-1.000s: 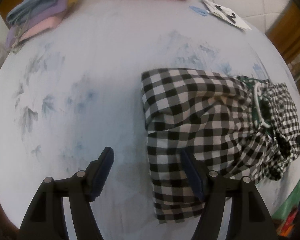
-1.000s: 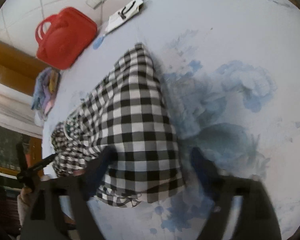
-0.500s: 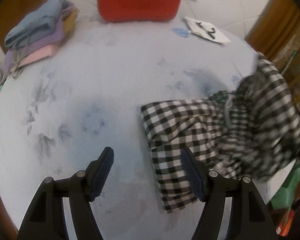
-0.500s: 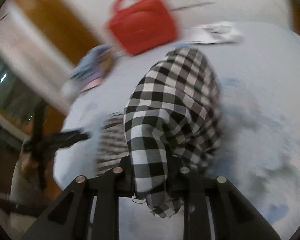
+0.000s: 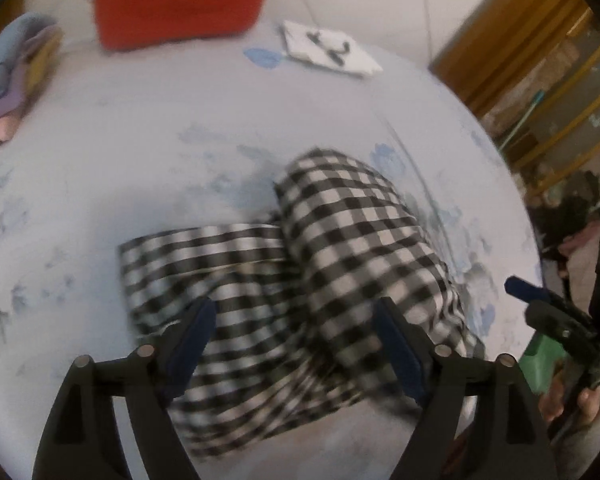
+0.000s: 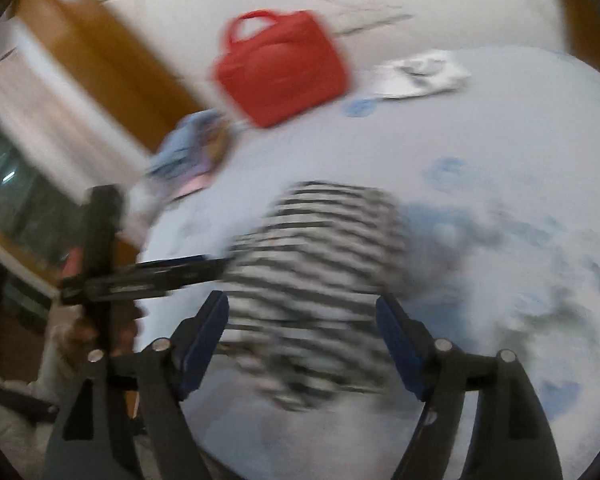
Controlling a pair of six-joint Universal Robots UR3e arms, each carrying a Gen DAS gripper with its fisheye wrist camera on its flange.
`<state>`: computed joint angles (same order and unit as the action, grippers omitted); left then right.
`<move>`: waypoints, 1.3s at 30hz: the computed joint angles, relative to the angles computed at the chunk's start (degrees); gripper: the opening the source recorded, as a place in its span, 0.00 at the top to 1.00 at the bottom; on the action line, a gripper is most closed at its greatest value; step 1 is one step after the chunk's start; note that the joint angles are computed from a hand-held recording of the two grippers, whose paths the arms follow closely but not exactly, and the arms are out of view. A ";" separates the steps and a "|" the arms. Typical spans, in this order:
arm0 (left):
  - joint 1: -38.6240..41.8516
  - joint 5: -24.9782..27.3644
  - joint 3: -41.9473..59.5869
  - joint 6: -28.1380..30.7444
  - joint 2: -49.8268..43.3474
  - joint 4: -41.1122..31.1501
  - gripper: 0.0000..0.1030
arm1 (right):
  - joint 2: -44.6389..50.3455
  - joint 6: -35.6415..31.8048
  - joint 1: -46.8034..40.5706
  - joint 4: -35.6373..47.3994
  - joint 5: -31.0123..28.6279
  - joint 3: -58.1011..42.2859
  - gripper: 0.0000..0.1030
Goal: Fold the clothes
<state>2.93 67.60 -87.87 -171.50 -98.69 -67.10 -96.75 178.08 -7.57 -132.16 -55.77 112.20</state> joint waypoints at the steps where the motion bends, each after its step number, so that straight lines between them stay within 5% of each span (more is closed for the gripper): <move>1: -1.51 1.04 1.51 -1.25 -1.74 -0.31 0.21 | -0.19 -0.83 -1.54 1.18 -0.15 0.91 0.26; 9: -3.64 3.80 -1.55 -5.18 0.93 1.61 0.20 | 1.71 -7.02 -6.44 4.02 2.71 5.39 0.26; 12: -3.59 3.72 -3.91 -8.80 2.52 3.80 0.01 | 3.48 -9.07 -6.39 4.58 4.22 5.44 0.26; 14: -4.86 3.05 -3.52 -8.81 0.67 2.78 0.01 | 6.00 -9.90 -4.01 4.44 2.88 4.34 0.26; 15: -5.20 2.15 -4.37 -8.07 0.52 3.52 0.01 | 6.95 -10.71 -3.03 4.92 2.66 3.84 0.36; 16: -5.68 1.62 -4.90 -7.43 0.25 4.31 0.12 | 7.84 -11.61 -2.11 5.53 2.53 3.32 0.45; 17: -6.28 1.65 -4.75 -6.66 -0.20 4.47 0.46 | 8.51 -12.13 -1.28 5.83 2.39 2.93 0.59; 19: -7.39 2.98 -2.85 -5.49 -1.39 2.09 0.84 | 9.37 -11.89 0.42 4.90 0.95 2.40 0.59; 23: -6.68 6.28 -4.54 -2.82 3.95 2.11 0.91 | 8.09 -12.14 0.59 4.54 0.67 2.42 0.57; 26: -3.05 6.66 -6.76 0.90 10.88 0.56 0.93 | 6.24 -11.66 -0.74 4.99 0.67 2.34 0.39; 28: -0.36 8.60 -8.15 2.72 14.27 0.62 1.00 | 5.86 -11.06 -1.43 5.36 1.66 1.74 0.38; 31: 3.97 11.48 -11.03 4.22 16.68 1.82 1.00 | 6.83 -9.78 -1.20 5.67 3.24 -0.16 0.38; 36: 9.66 2.06 -13.49 4.81 16.10 -1.66 0.95 | 12.92 -4.84 2.53 3.39 1.12 -4.68 0.38; 37: 9.80 0.24 -13.90 4.34 16.29 -1.97 0.77 | 13.13 -4.74 2.39 3.66 1.13 -4.75 0.38; 38: 8.99 -0.11 -14.38 3.48 16.45 -1.14 0.46 | 13.34 -4.64 2.25 3.95 1.13 -4.84 0.38; 39: 7.58 0.32 -15.02 2.34 16.59 0.45 0.32 | 13.04 -4.93 2.23 4.41 0.84 -4.78 0.38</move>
<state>10.52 67.91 -102.89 -169.16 -82.11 -66.64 -83.70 173.15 -5.35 -127.75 -54.93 107.42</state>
